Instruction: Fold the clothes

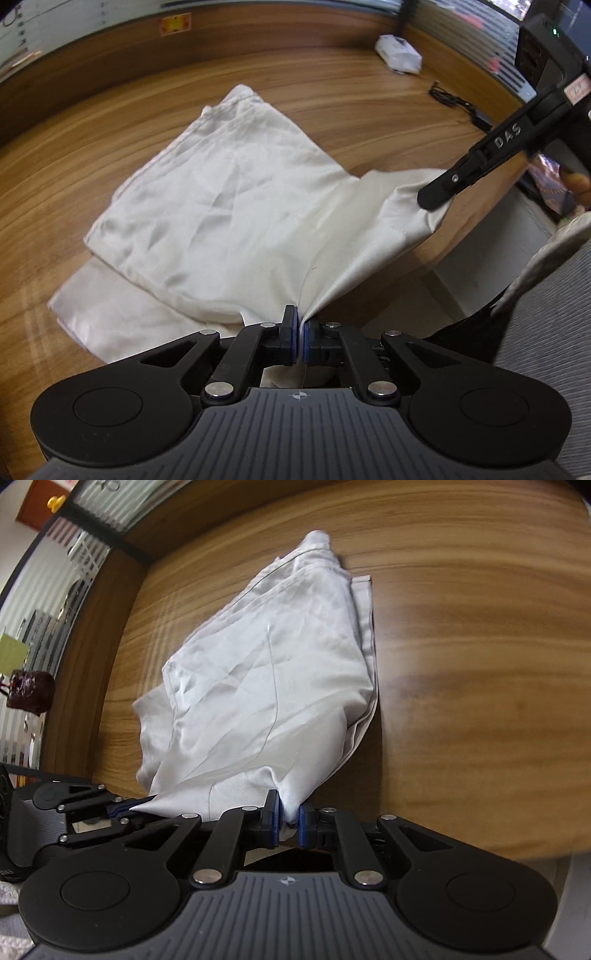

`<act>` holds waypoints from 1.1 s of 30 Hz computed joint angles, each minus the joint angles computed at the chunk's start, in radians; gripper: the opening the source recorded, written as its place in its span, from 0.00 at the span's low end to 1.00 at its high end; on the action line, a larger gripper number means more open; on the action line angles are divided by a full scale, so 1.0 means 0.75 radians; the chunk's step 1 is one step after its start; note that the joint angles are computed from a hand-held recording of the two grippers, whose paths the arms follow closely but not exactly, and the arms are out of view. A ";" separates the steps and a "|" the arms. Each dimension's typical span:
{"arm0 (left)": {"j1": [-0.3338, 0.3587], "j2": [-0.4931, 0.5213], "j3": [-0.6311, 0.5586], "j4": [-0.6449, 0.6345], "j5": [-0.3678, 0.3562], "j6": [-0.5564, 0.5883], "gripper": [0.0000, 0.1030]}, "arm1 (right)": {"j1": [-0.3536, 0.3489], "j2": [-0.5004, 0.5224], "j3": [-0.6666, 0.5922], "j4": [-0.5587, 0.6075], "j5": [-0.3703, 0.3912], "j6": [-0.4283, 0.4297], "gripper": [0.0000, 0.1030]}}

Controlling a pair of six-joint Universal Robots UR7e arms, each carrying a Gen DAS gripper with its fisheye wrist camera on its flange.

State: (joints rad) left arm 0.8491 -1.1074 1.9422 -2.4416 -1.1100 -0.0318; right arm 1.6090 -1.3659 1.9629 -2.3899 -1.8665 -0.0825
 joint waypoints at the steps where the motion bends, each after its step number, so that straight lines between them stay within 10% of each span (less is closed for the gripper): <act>1: 0.006 0.005 -0.015 -0.002 -0.003 0.020 0.04 | 0.007 -0.002 0.009 -0.023 -0.010 0.002 0.10; 15: 0.055 0.199 -0.325 -0.063 0.131 0.135 0.04 | 0.095 0.200 -0.199 -0.293 -0.076 -0.025 0.10; 33: 0.252 0.685 -1.011 0.264 0.238 -0.046 0.04 | -0.003 0.698 -0.947 0.102 -0.005 -0.017 0.11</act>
